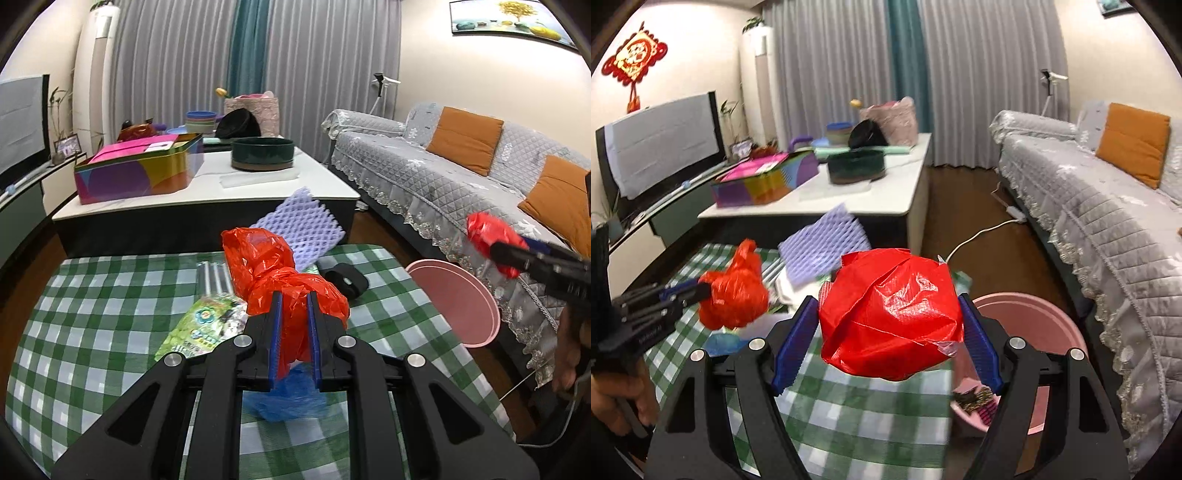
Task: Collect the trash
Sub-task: 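Carry both plastic bags over the pink bin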
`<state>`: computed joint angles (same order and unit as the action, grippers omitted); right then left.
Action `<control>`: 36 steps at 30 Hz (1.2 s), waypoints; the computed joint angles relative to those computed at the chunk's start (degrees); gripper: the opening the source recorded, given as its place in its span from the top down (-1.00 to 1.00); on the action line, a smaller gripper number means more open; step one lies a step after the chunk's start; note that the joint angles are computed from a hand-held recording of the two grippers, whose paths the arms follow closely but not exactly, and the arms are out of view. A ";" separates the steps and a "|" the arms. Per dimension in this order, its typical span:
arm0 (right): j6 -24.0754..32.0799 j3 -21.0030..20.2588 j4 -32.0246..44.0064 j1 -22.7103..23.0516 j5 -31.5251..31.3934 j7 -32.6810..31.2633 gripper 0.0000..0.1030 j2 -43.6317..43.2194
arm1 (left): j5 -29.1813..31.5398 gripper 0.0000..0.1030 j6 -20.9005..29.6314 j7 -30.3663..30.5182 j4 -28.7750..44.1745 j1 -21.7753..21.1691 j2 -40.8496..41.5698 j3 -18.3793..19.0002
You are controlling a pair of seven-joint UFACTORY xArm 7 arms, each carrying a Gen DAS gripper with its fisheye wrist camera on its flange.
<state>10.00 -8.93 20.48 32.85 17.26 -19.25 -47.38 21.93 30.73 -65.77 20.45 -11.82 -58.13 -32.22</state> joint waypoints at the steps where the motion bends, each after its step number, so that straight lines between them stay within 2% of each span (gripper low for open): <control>1: 0.12 -0.18 0.11 -0.67 -0.16 -0.02 -0.45 -0.43 | 0.12 0.75 -0.36 -0.09 0.40 0.10 0.40 -0.36; 9: 4.05 -3.25 2.23 -7.02 -0.51 -1.07 -0.45 -2.86 | 1.01 0.75 -3.49 -1.04 3.26 1.34 4.13 -2.74; 18: 4.04 -4.40 3.65 -12.93 -0.22 -2.34 -0.45 -1.83 | 2.92 0.75 -8.64 -2.93 7.69 4.87 10.62 -6.48; 27: 3.03 -6.19 5.59 -15.12 0.73 -2.78 -0.45 1.54 | 6.38 0.75 -14.55 -4.44 12.93 11.26 17.73 -10.70; 36: 1.58 -7.04 7.43 -15.85 2.27 -3.17 -0.45 5.49 | 9.68 0.75 -19.75 -6.05 18.04 19.90 23.91 -17.04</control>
<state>11.59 -15.97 27.92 17.00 19.54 -22.42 -41.90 31.61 10.98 -71.83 38.49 8.08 -34.22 -49.26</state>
